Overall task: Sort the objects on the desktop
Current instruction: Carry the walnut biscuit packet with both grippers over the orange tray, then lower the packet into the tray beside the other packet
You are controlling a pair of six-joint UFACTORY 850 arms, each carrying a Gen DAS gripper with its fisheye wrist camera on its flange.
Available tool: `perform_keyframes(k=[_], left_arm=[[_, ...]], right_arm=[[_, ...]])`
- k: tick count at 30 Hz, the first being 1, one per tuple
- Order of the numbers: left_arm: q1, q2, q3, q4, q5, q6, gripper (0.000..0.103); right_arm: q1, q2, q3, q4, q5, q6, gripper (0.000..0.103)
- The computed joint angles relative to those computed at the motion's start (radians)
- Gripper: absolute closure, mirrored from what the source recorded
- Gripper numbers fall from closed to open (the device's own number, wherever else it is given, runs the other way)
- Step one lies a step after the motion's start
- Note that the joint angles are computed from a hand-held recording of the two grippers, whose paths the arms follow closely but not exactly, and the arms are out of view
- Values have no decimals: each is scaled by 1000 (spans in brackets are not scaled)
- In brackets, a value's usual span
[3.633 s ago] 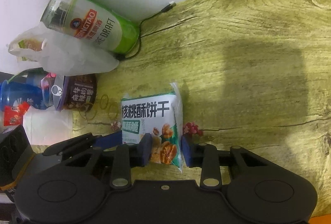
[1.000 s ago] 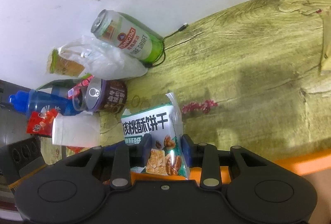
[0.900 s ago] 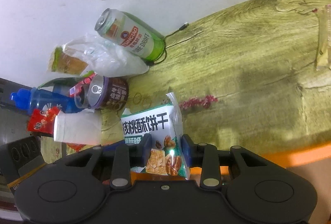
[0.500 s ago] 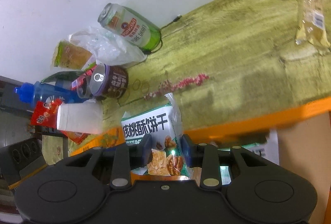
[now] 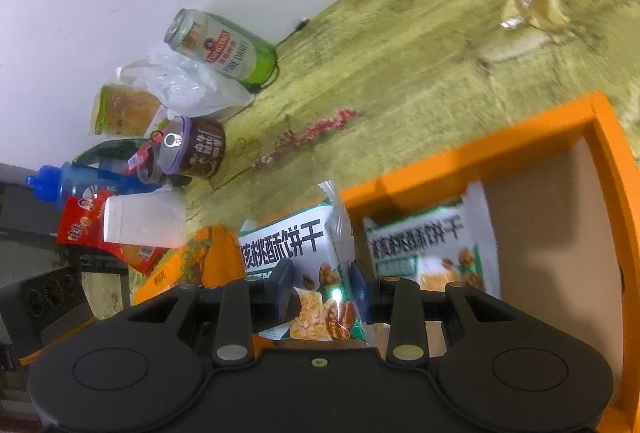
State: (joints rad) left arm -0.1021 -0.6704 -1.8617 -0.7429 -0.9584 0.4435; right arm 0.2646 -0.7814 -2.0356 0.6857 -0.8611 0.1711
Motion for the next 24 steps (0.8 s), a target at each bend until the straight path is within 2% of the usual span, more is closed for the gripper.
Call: perform_keyframes(k=[11,24], left_arm=[[-35,22,87,11,-35,-2,58],[-77,14,118,50,-61,-13,58]], right_arm=[[-9,107,213,11,34,1,72],[-16,154,317,-26,26,6,72]])
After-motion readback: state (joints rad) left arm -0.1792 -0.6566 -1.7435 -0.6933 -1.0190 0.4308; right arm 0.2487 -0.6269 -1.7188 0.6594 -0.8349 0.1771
